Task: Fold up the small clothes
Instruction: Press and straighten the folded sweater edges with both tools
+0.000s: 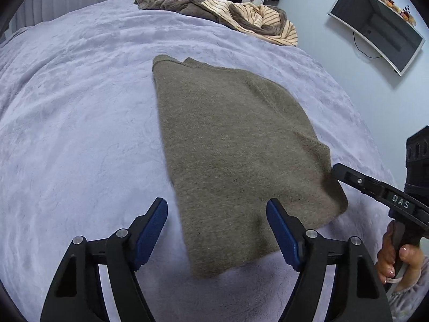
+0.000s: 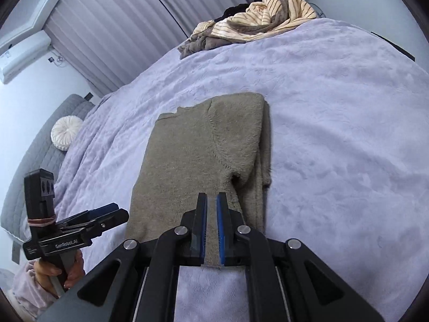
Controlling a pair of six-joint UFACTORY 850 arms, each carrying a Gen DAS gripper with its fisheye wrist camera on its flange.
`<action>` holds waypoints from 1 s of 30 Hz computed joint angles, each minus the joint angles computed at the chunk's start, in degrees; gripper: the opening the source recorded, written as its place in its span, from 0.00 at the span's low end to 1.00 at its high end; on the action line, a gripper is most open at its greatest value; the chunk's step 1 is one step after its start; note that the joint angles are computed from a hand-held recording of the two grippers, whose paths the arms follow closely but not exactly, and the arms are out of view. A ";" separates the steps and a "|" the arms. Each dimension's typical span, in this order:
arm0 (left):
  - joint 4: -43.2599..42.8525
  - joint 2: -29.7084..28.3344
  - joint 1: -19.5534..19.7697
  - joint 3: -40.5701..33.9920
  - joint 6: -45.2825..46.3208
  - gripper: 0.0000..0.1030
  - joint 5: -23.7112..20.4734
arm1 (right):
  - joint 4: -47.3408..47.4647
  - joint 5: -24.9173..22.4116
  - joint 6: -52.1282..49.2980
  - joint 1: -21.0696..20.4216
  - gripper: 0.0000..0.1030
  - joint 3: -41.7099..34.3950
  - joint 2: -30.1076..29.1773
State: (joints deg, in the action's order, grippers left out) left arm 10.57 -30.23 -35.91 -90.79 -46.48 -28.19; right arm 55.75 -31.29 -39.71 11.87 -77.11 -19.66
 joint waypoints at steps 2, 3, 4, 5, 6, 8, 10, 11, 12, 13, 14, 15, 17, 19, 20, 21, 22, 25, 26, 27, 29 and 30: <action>-0.11 -0.88 -0.53 -0.20 0.05 0.76 -0.96 | -5.86 0.74 7.28 0.31 0.07 -1.00 -1.83; -0.41 -1.26 -0.64 -0.21 0.20 0.76 -1.52 | -7.62 2.14 9.79 0.16 0.07 -0.47 -2.32; -0.92 -1.64 -0.72 -0.16 0.41 0.76 -2.19 | -6.99 1.66 10.81 -0.55 0.09 -0.16 -2.80; -1.72 -1.69 -0.68 0.36 0.60 0.76 -2.36 | -3.96 -0.03 10.23 -1.57 0.12 0.11 -3.17; -2.47 -1.07 -0.59 1.73 0.33 0.76 -1.22 | 0.08 -0.99 8.48 -2.55 0.19 1.10 -3.05; -2.93 -0.10 -0.44 3.17 -0.40 0.76 0.11 | 3.68 -1.73 5.26 -3.41 0.21 2.73 -2.08; -1.34 0.01 -0.72 2.79 -1.59 0.76 -0.95 | 2.21 -0.47 4.49 -3.06 0.21 3.70 -0.91; 0.42 -0.03 -0.98 2.41 -2.91 0.76 -1.83 | 1.92 -0.19 4.08 -3.00 0.21 3.97 -0.55; 1.92 -0.05 -1.26 2.05 -3.96 0.76 -2.68 | 2.25 -0.06 3.58 -3.04 0.21 4.46 -0.07; 2.64 0.00 -1.45 1.89 -4.48 0.76 -3.18 | 3.38 -0.20 2.74 -3.26 0.21 4.98 0.32; 3.04 0.18 -1.60 1.85 -4.83 0.76 -3.50 | 4.87 -0.50 1.80 -3.60 0.21 5.56 0.71; 3.23 0.43 -1.74 1.99 -5.12 0.76 -3.50 | 6.05 -0.80 1.12 -3.92 0.21 6.08 1.07; 3.49 0.69 -1.94 1.84 -5.35 0.76 -3.96 | 8.39 -1.26 -0.33 -4.52 0.21 7.56 2.19; 4.24 0.91 -2.37 1.72 -5.87 0.76 -4.81 | 9.25 -1.77 -0.94 -5.00 0.26 8.72 3.48; 4.93 1.05 -2.64 1.70 -6.43 0.76 -5.39 | 9.30 -1.91 -0.96 -5.13 0.26 9.13 3.94; 5.55 1.18 -2.87 1.69 -7.00 0.76 -5.83 | 9.47 -2.18 -1.08 -5.31 0.26 9.60 4.45; 6.04 1.37 -3.06 1.73 -7.52 0.76 -6.16 | 9.85 -2.52 -1.34 -5.53 0.26 10.26 5.06; 7.18 2.23 -3.74 2.45 -9.62 0.76 -6.36 | 10.70 -3.37 -1.79 -5.95 0.27 11.71 6.32; 7.56 2.53 -4.00 2.68 -10.28 0.76 -6.46 | 11.22 -3.58 -2.15 -6.06 0.29 12.49 6.92; 8.00 2.76 -4.22 2.90 -10.80 0.76 -6.54 | 11.73 -3.84 -2.47 -6.15 0.31 13.02 7.32; 8.78 3.19 -4.72 3.29 -11.53 0.76 -6.82 | 12.22 -4.35 -2.75 -6.23 0.31 13.76 7.86; 8.82 3.45 -4.91 3.62 -11.66 0.76 -6.73 | 12.26 -4.61 -2.74 -6.22 0.31 14.05 8.09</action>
